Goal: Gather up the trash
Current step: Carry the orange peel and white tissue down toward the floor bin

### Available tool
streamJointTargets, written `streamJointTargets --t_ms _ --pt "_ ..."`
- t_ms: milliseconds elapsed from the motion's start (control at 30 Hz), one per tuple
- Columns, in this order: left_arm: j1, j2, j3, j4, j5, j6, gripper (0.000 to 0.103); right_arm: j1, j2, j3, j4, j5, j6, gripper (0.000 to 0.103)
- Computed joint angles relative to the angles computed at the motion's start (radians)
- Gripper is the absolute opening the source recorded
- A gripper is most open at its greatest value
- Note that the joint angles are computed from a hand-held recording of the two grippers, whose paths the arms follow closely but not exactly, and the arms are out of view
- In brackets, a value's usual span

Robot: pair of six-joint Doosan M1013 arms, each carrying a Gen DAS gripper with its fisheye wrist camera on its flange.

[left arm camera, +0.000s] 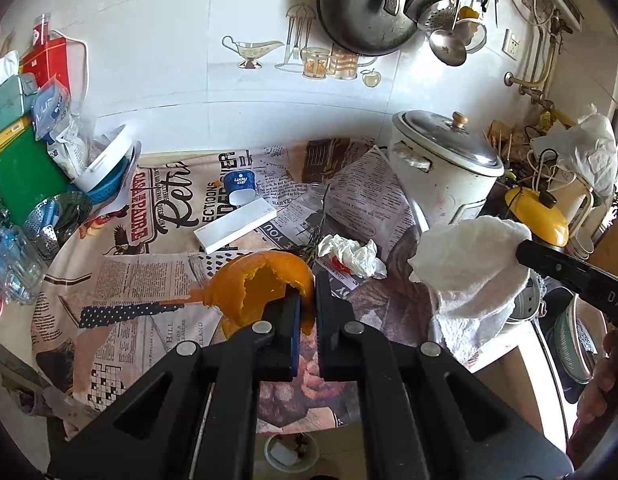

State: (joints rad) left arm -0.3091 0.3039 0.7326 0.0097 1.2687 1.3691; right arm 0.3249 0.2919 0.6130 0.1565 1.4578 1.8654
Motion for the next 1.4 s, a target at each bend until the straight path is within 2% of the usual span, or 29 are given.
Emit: streamJointTargets --t_ms 167,300,667,833,933,1033,1200,1400 --pt "-0.001 -0.068 0.083 -0.019 -0.042 0.026 0.005 0.022 -0.049 0.058 -0.021 -0.024 0.037 0.004" --pt "0.01 -0.127 0.16 -0.055 -0.061 0.054 0.005 0.061 -0.083 0.103 -0.063 -0.034 0.088 0.004" --pt "0.056 -0.353 0.414 -0.129 -0.077 0.155 0.005 0.275 -0.192 0.232 -0.268 -0.054 0.296 0.004" --pt "0.074 -0.418 0.479 -0.15 -0.033 0.189 0.005 0.361 -0.221 0.267 -0.313 -0.024 0.383 0.004" --pt "0.078 -0.438 0.5 -0.159 -0.002 0.192 0.005 0.395 -0.223 0.264 -0.324 0.015 0.411 0.004" --pt "0.085 -0.454 0.529 -0.175 0.013 0.188 0.005 0.416 -0.223 0.263 -0.33 0.048 0.423 0.004" --pt "0.079 -0.474 0.594 -0.183 0.006 0.158 0.005 0.422 -0.241 0.312 -0.318 0.065 0.427 0.004" --pt "0.052 -0.464 0.676 -0.164 -0.006 0.122 0.005 0.38 -0.29 0.458 -0.247 0.006 0.424 0.004"
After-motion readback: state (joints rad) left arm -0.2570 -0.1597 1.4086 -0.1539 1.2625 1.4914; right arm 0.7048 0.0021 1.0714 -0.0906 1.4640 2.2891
